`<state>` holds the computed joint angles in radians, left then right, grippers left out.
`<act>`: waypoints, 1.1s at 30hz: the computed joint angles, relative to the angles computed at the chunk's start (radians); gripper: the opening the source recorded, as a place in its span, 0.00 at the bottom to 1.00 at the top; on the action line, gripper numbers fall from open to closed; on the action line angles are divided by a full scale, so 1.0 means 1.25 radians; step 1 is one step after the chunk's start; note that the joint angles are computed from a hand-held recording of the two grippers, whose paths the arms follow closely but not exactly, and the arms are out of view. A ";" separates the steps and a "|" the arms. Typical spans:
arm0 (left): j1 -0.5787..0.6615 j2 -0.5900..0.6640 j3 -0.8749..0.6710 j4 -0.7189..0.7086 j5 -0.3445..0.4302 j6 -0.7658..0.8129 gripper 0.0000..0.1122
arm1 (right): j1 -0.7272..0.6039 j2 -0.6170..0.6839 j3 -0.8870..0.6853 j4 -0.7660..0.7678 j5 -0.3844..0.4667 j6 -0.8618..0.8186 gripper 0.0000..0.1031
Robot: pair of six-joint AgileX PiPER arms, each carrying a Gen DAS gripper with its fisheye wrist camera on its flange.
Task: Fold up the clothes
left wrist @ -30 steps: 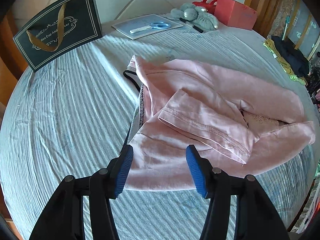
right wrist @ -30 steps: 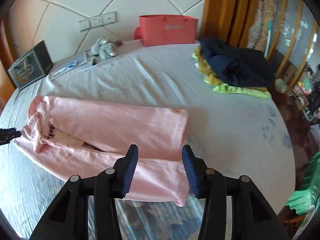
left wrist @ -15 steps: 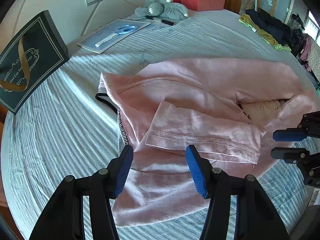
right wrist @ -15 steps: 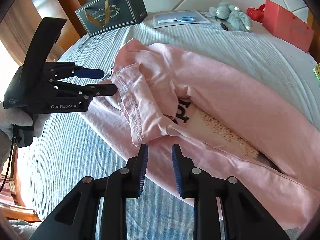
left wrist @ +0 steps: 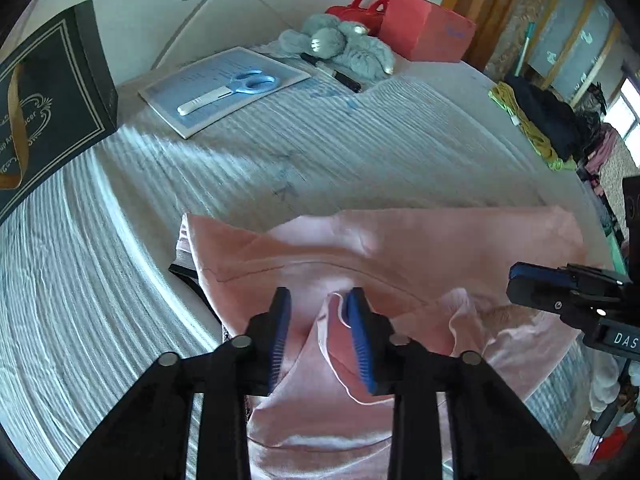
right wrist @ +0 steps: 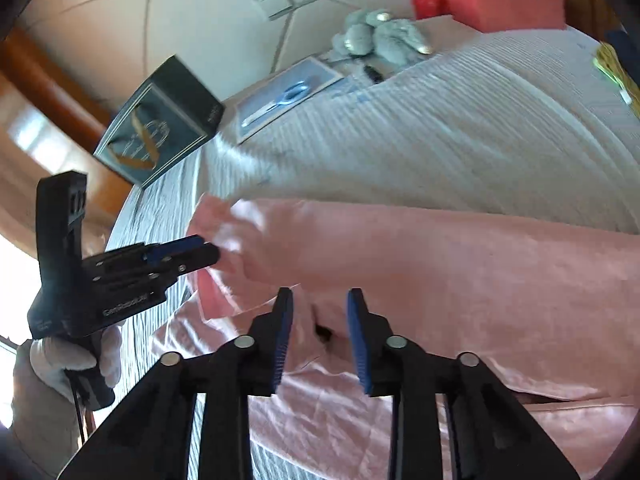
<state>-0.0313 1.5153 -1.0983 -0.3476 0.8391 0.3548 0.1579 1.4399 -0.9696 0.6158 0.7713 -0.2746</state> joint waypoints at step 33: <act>0.100 -0.212 0.291 0.081 -0.044 0.048 0.49 | 0.097 0.107 -0.054 -0.213 -0.071 -0.001 0.07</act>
<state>0.0933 1.2499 -0.7351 -0.2466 0.7840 0.4149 0.2791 1.5741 -1.0373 0.3491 0.6829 -0.2754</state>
